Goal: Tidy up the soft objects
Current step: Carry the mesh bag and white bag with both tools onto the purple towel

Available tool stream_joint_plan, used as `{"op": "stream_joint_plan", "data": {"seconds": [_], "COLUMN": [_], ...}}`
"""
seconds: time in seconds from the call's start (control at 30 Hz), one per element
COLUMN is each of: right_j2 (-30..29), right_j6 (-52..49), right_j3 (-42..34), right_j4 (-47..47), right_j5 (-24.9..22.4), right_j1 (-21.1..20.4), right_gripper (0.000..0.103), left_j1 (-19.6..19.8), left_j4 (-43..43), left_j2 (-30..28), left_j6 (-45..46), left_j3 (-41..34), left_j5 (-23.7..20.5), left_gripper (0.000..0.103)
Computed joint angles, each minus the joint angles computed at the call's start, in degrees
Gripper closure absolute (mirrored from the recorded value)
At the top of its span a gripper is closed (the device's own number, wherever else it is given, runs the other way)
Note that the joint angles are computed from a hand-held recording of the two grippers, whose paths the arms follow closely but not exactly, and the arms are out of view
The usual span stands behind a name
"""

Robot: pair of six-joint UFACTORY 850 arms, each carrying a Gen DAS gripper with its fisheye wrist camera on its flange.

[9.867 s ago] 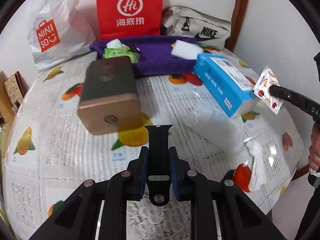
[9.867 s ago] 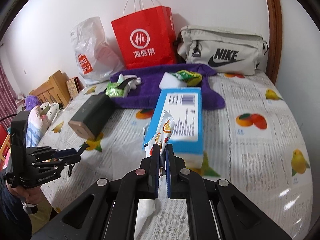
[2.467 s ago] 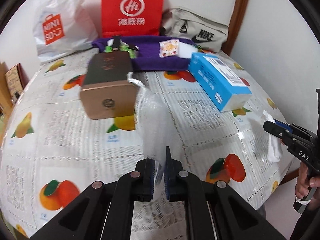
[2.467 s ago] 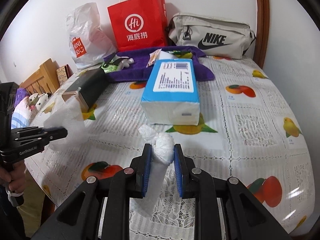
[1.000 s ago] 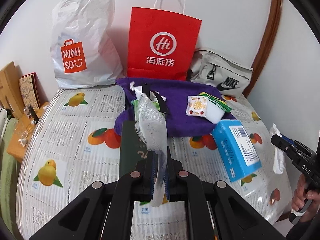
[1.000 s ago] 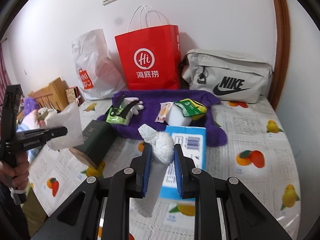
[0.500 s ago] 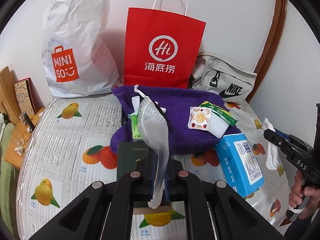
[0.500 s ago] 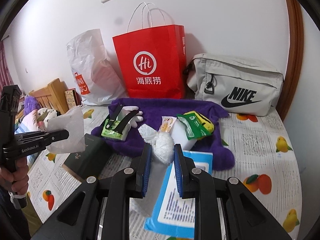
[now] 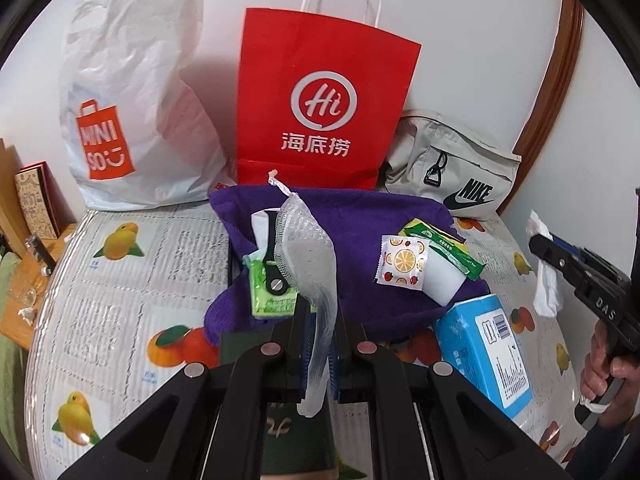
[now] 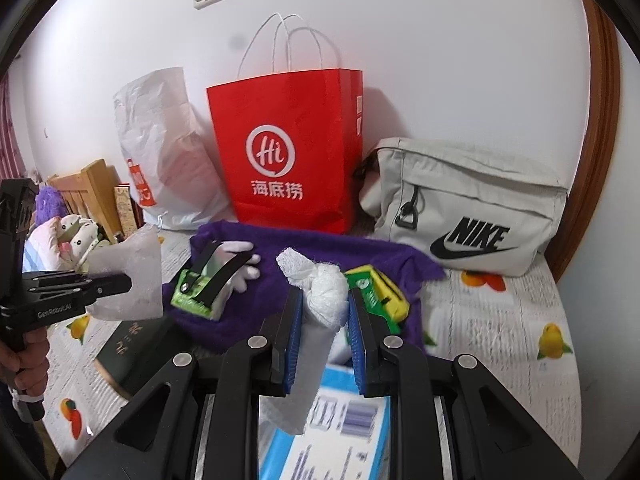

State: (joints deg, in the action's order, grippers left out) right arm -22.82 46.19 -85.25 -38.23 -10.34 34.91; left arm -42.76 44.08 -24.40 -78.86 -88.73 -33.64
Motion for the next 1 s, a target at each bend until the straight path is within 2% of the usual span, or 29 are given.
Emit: {"op": "stream_joint_plan", "data": {"seconds": [0.13,0.23,0.37,0.5,1.0], "right_j2": [-2.2,-3.9,-6.7,-9.6,-22.0], "right_j6": [-4.0,-14.3,-20.3,-30.7,-44.2], "right_j3": [-3.0,-5.2,-8.6,-12.1,-27.5], "right_j4": [2.9,12.8,18.1,29.2,41.7], "right_j5": [-0.7,-0.9,-2.2,-3.4,-13.1], "right_j1": [-0.7,-1.6,-2.3,-3.1,-4.6], "right_gripper": [0.081,0.081,0.081,0.081,0.081], "left_j1": [0.8,1.6,2.7,3.3,5.5], "left_j4": [-2.5,-5.2,-10.2,-14.3,-27.1], "left_j2": [-1.9,-3.6,-5.4,-8.5,-16.8], "left_j6": [3.0,5.5,9.9,14.9,29.0], "left_j3": [-2.2,-4.3,-6.5,-10.5,-20.2], "left_j5": [1.0,1.8,4.6,4.5,2.4], "left_gripper": [0.095,0.095,0.095,0.095,0.095]}}
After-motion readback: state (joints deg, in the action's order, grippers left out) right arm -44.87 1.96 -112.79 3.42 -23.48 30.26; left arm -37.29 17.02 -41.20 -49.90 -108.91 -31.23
